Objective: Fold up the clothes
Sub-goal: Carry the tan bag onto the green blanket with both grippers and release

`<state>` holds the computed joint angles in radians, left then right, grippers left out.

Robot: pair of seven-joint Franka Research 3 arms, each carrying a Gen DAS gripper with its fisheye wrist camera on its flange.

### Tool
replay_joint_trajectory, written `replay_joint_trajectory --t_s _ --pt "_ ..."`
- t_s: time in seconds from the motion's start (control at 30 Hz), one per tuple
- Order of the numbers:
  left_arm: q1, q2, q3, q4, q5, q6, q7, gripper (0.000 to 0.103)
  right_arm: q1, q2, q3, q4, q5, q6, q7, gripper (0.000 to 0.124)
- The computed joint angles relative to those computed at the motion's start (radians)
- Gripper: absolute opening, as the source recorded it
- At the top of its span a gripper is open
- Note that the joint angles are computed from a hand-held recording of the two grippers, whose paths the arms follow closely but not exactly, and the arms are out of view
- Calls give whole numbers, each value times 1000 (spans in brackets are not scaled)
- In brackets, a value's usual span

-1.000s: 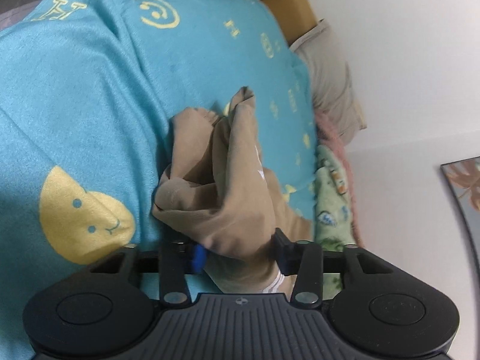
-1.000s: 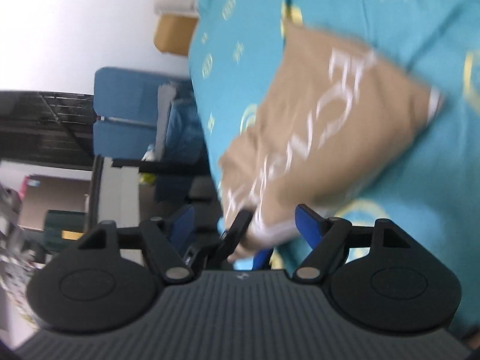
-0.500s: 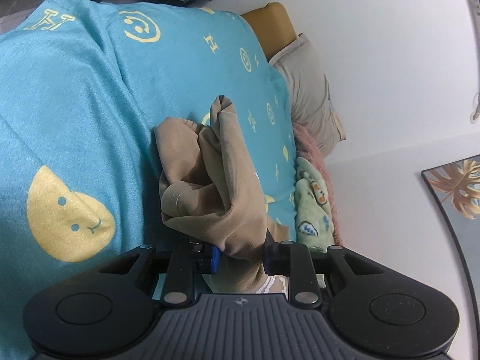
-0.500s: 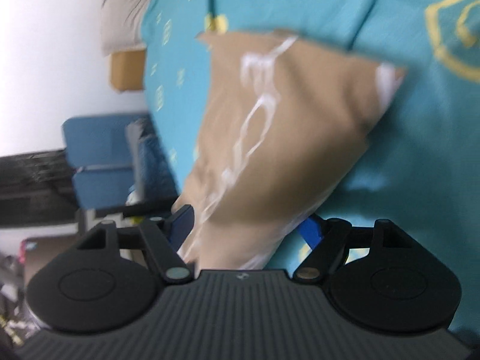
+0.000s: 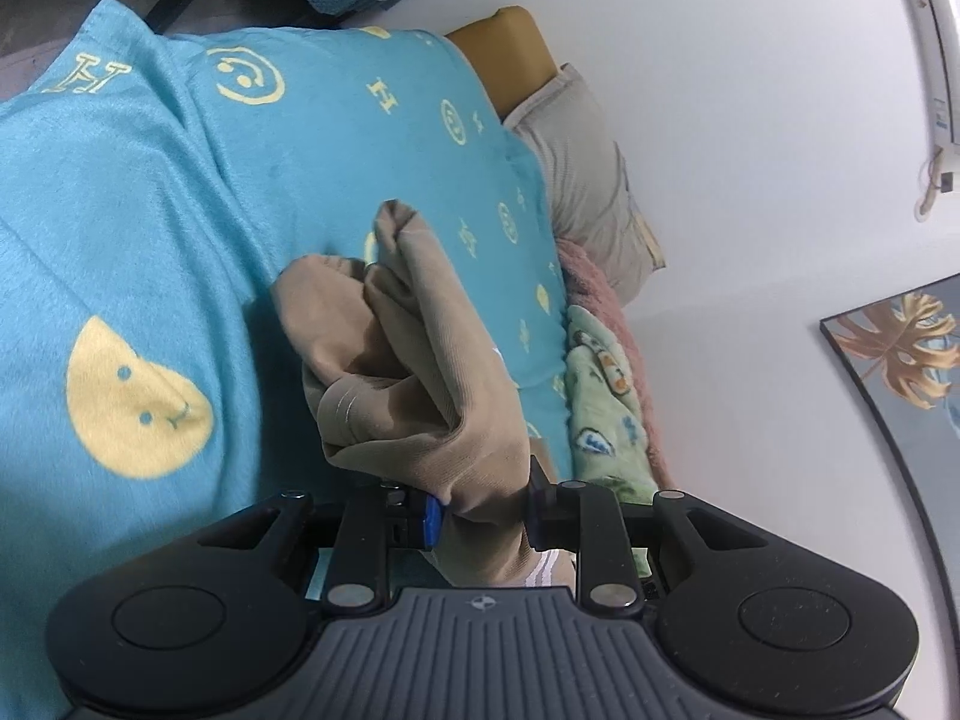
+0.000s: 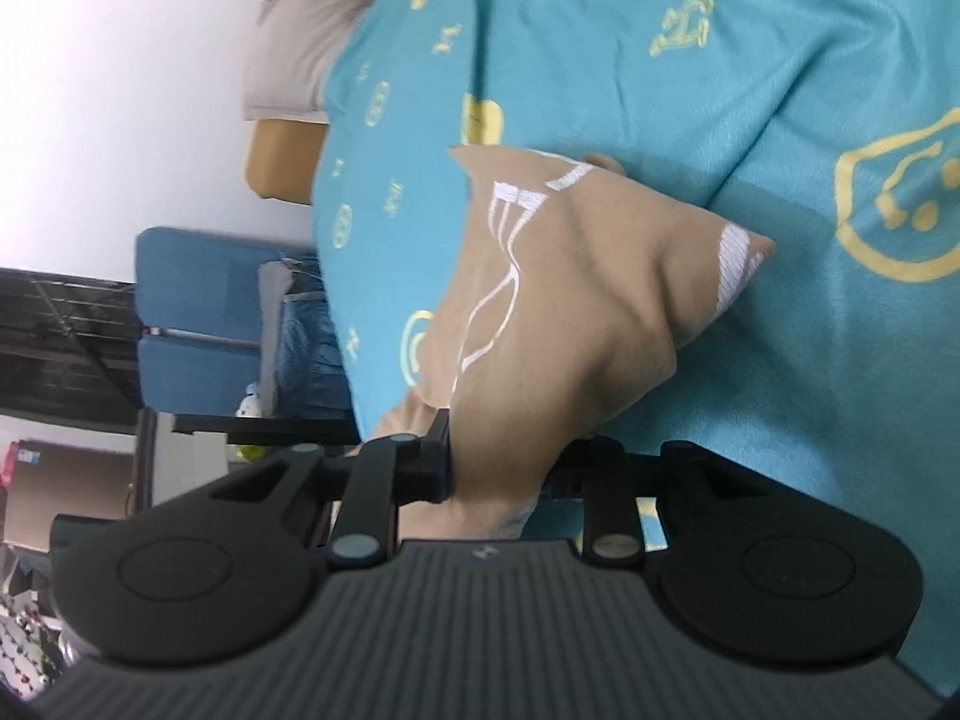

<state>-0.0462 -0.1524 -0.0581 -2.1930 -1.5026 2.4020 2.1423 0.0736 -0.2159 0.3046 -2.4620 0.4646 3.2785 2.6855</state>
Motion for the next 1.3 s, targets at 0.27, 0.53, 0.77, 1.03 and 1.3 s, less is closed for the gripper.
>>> replay_joint_trajectory --t_s 0.27,0.53,0.77,1.03,1.3 --pt "-6 -156 45 -59 116 -116 -104 26 -225 -215 263 -110 31 -3 86 27" --pt "-61 -259 82 -5 353 -301 -213 26 -207 -529 203 -208 -51 -212 165 27" --pt "-187 -205 -3 159 358 -210 -216 26 -242 -685 53 -228 -176 -297 156 27" --pt "-358 191 -209 649 331 22 -229 25 -415 -655 -199 -46 -352 -412 -99 27" --pt "-515 488 -379 914 613 199 -215 30 -710 -727 -191 -84 -463 -445 -216 27"
